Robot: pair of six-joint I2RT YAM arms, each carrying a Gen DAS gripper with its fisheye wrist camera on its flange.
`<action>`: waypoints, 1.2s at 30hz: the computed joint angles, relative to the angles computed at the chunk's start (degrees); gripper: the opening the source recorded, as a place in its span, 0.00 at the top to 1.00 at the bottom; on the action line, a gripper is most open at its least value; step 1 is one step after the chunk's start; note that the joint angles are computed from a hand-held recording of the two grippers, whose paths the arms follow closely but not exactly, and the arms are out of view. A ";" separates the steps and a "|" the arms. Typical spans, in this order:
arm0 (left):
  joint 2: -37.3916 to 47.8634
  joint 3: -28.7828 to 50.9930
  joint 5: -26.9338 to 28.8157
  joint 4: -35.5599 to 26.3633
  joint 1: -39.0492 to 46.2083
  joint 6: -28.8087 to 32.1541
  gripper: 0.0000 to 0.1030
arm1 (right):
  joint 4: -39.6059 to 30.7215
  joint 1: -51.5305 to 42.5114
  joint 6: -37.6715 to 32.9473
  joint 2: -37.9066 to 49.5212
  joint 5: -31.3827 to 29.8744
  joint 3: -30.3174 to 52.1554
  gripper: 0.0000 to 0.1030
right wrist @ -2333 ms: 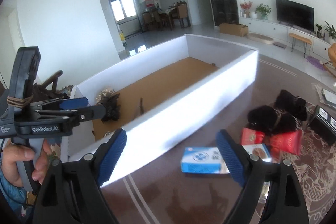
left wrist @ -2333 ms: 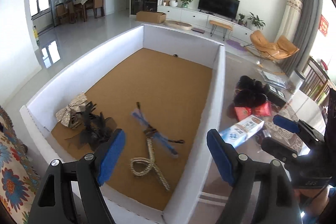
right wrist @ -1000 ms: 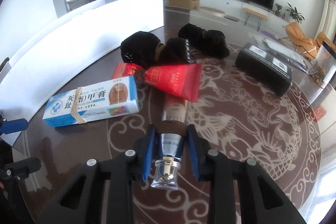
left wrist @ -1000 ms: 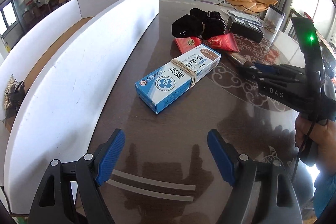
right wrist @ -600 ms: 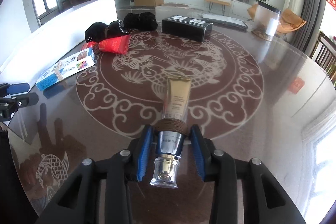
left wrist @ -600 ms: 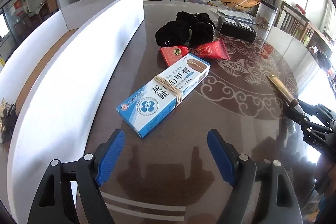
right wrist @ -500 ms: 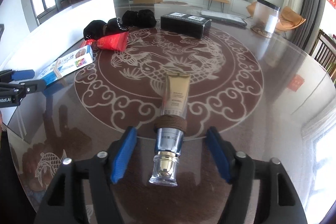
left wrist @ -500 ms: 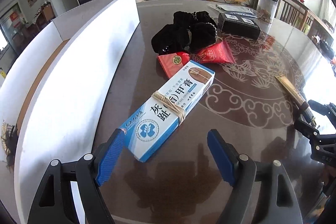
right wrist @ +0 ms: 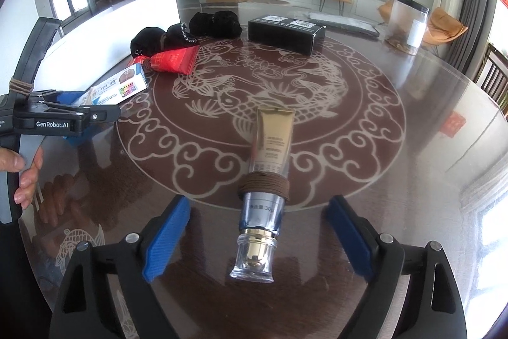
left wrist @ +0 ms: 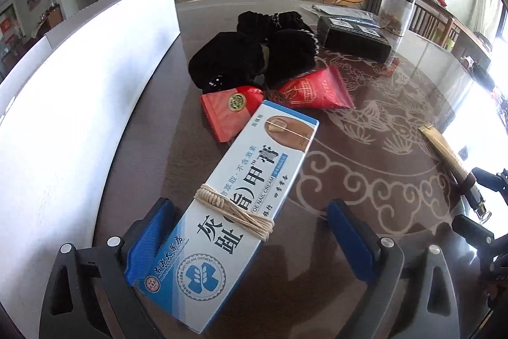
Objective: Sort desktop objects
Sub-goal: 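Lift the gold tube with the right gripper while the left gripper approaches the blue-white box, then close the left gripper around the blue-and-white nail cream box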
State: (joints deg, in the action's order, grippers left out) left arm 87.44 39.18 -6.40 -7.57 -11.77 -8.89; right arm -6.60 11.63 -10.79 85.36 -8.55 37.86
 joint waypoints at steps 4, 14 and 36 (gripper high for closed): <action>-3.24 -3.69 -1.71 2.89 -4.34 -1.75 0.36 | -0.14 0.70 -0.20 0.15 0.98 0.05 0.09; -1.87 -2.00 -4.00 -0.07 -3.00 -6.28 0.02 | -0.55 0.83 0.13 0.83 1.69 0.57 0.02; -1.53 -1.63 -4.09 -0.57 -3.53 -5.90 0.00 | -0.15 1.12 1.59 1.20 3.34 0.82 0.00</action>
